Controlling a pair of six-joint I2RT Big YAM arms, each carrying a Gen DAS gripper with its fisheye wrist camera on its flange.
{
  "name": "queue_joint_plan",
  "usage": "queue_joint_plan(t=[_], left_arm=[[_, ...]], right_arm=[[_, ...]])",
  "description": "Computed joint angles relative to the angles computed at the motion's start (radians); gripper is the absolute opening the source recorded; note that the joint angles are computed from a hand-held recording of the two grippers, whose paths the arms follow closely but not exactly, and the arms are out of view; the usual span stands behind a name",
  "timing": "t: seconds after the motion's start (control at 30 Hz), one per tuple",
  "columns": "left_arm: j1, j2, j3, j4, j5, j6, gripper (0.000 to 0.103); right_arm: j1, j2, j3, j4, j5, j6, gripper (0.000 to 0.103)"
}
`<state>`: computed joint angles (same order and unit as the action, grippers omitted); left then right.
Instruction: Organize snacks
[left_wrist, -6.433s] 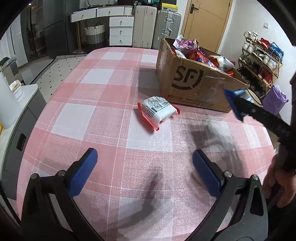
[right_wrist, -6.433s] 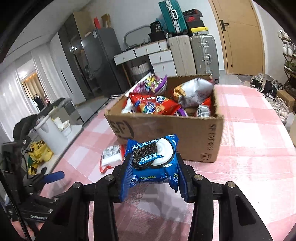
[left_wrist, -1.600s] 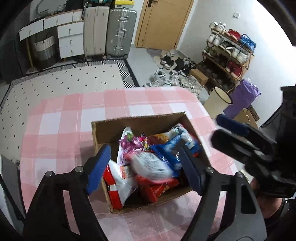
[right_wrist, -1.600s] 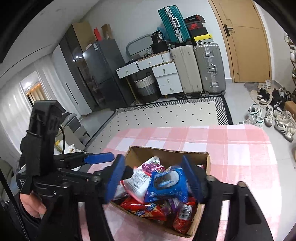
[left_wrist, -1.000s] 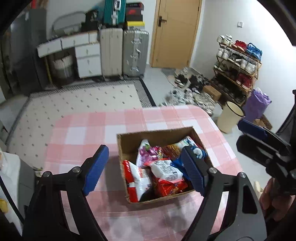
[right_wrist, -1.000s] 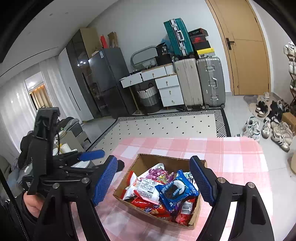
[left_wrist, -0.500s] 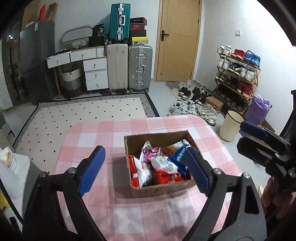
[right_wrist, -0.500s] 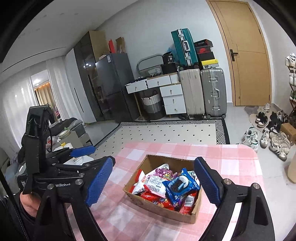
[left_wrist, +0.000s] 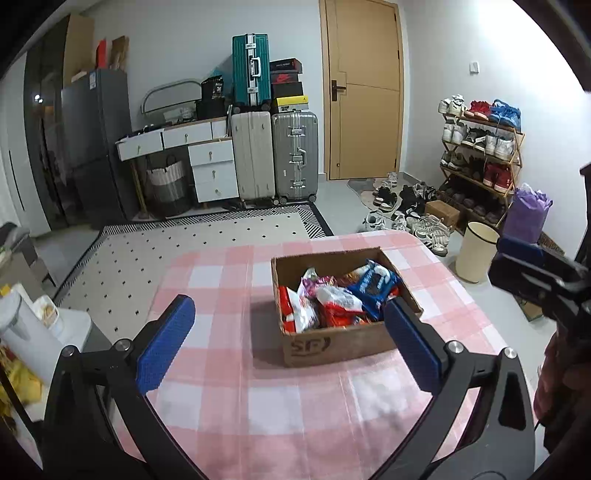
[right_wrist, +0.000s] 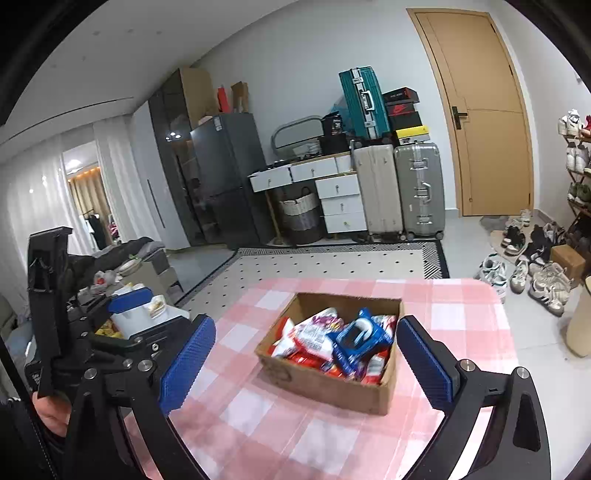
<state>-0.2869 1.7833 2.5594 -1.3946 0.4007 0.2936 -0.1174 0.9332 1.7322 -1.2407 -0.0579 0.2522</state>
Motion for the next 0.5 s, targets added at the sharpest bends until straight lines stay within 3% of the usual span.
queue_joint_plan(t=[0.33, 0.5], left_arm=[[0.038, -0.181, -0.34, 0.15, 0.006, -0.004, 0.102], [0.06, -0.242, -0.481, 0.245, -0.001, -0.014, 0.102]], right_arm=[[0.208, -0.146, -0.158, 0.033, 0.207, 0.04, 0.102], [0.244, -0.203, -0.242, 0.067, 0.259, 0.066, 0.102]])
